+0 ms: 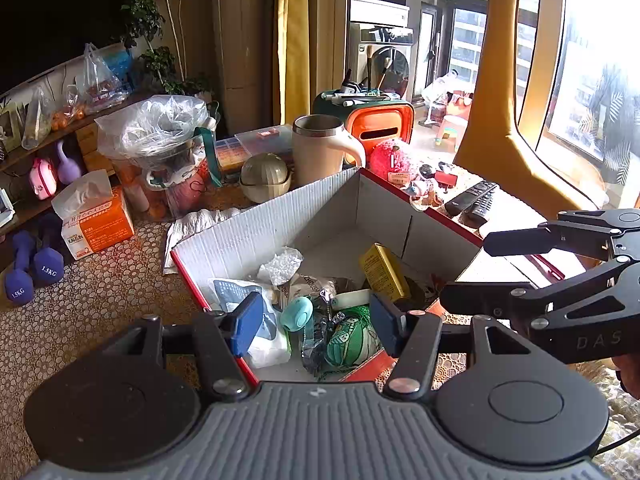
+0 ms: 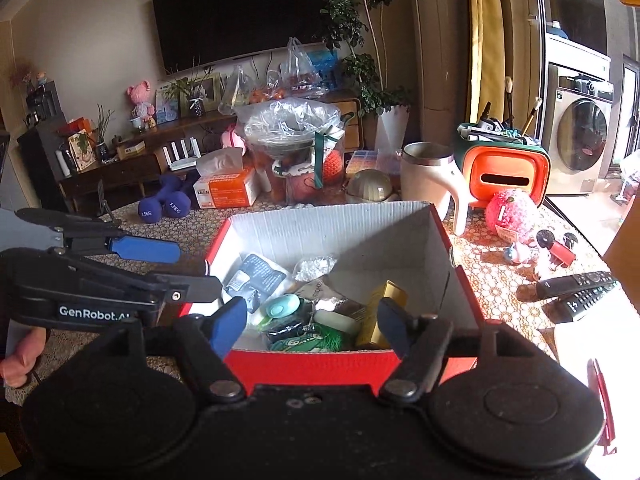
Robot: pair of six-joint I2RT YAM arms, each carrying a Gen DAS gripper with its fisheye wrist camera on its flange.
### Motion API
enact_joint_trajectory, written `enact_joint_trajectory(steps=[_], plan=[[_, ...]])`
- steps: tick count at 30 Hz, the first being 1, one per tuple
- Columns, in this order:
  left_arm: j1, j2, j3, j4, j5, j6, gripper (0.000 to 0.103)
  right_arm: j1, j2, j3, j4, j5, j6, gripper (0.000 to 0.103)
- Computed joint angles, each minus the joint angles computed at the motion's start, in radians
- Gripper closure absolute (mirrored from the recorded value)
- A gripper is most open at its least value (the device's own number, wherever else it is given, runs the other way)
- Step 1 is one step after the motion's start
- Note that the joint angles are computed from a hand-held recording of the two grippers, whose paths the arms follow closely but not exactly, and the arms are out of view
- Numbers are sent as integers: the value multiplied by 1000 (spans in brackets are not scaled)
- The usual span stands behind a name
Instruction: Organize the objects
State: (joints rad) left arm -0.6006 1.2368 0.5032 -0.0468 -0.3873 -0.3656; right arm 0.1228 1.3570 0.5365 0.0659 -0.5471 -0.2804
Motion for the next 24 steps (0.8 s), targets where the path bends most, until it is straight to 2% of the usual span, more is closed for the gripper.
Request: enact_joint_trajectory(steps=[9,16,18,24], plan=[[-86,-134,-83,-17,-102,-39,20,-46,-97,-75,4,-60,34,20],[-137,-189,-107,-47,-155,-92,11,-90,-156,-114,1,-111,65,15],[-149,-209,-116,-51,-158,-107,4,-105,-178,-131,5,-123,78,8],[-201,-233,-125,-67,-211,-148,0,-143,-232,-159,-10,-162,90,3]])
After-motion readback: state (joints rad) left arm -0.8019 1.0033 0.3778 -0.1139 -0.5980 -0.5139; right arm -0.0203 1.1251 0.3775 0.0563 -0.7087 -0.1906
